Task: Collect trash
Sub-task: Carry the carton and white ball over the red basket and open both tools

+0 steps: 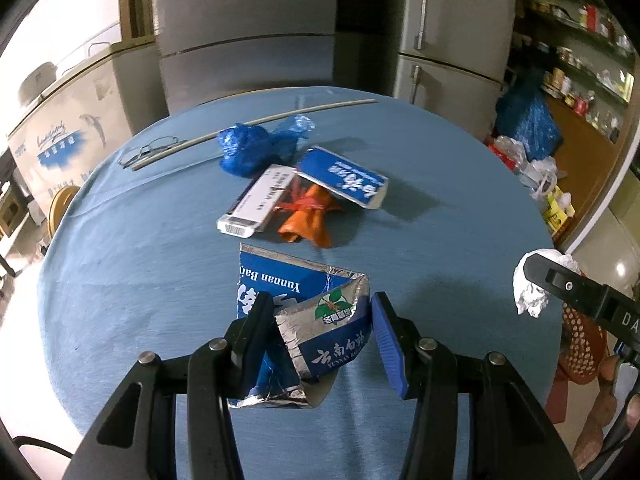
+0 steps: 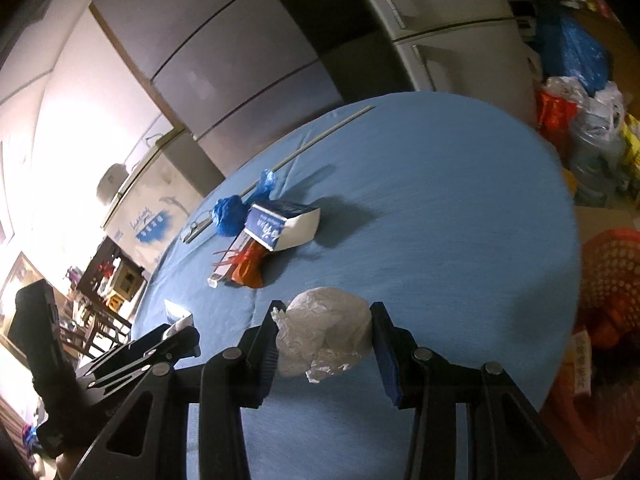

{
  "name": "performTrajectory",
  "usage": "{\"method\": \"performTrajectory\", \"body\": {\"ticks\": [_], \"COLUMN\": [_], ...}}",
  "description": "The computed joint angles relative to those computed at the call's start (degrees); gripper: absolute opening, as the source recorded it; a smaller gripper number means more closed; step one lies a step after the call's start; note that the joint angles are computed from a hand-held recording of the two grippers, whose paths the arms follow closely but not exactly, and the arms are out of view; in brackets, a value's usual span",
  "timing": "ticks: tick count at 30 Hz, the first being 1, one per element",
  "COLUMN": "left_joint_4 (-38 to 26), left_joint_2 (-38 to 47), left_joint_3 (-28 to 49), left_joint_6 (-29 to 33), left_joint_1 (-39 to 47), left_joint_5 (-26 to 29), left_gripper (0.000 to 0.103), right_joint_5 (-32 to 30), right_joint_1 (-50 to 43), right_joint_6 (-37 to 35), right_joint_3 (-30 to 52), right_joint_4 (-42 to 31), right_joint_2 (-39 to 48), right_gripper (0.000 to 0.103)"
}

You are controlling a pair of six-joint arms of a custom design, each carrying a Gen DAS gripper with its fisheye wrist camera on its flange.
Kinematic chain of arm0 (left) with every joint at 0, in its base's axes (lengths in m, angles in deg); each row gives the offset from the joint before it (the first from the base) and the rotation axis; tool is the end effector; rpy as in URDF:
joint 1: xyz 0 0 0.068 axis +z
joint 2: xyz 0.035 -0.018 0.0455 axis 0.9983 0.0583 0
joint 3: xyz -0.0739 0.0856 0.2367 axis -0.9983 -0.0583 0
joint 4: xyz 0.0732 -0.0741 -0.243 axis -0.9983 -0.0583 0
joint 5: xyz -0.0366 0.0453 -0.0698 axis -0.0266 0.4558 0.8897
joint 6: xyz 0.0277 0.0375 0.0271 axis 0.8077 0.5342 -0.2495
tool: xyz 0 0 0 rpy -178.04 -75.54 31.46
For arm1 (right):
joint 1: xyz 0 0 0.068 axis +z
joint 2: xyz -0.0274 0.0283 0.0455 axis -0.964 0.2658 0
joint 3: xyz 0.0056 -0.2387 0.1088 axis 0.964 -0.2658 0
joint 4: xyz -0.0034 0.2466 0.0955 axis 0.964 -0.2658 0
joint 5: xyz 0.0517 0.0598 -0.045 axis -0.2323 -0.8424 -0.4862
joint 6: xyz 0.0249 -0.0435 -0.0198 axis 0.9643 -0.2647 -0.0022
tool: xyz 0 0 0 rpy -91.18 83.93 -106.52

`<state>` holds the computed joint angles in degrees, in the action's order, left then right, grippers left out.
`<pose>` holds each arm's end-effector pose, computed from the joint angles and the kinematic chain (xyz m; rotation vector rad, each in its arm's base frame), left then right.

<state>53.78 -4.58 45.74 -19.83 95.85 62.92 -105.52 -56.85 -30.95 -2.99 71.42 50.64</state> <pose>0.2186 0.0315 0.1651 -0.0628 2.4143 -0.0229 0.2404 0.0870 0.1512 -0.0140 2.3885 0.6739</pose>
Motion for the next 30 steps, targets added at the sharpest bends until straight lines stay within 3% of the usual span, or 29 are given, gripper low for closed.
{"method": "performTrajectory", "body": {"ticks": [15, 30], "left_joint_4": [0.2, 1.0], "left_joint_2": [1.2, 3.3], "left_joint_3": [0.9, 2.0], "left_joint_6": [-4.7, -6.0], "left_joint_1": [-15.6, -23.7], "left_joint_5": [-7.3, -10.2], "left_gripper": [0.052, 0.052], "right_joint_5": [-5.4, -9.0], "right_joint_1": [-12.5, -22.2], "right_joint_6": [-1.9, -4.3], "right_joint_3": [-5.7, -8.5], "right_joint_4": [-1.5, -3.2], "right_joint_2": [-6.9, -10.2], "right_gripper": [0.046, 0.046]}}
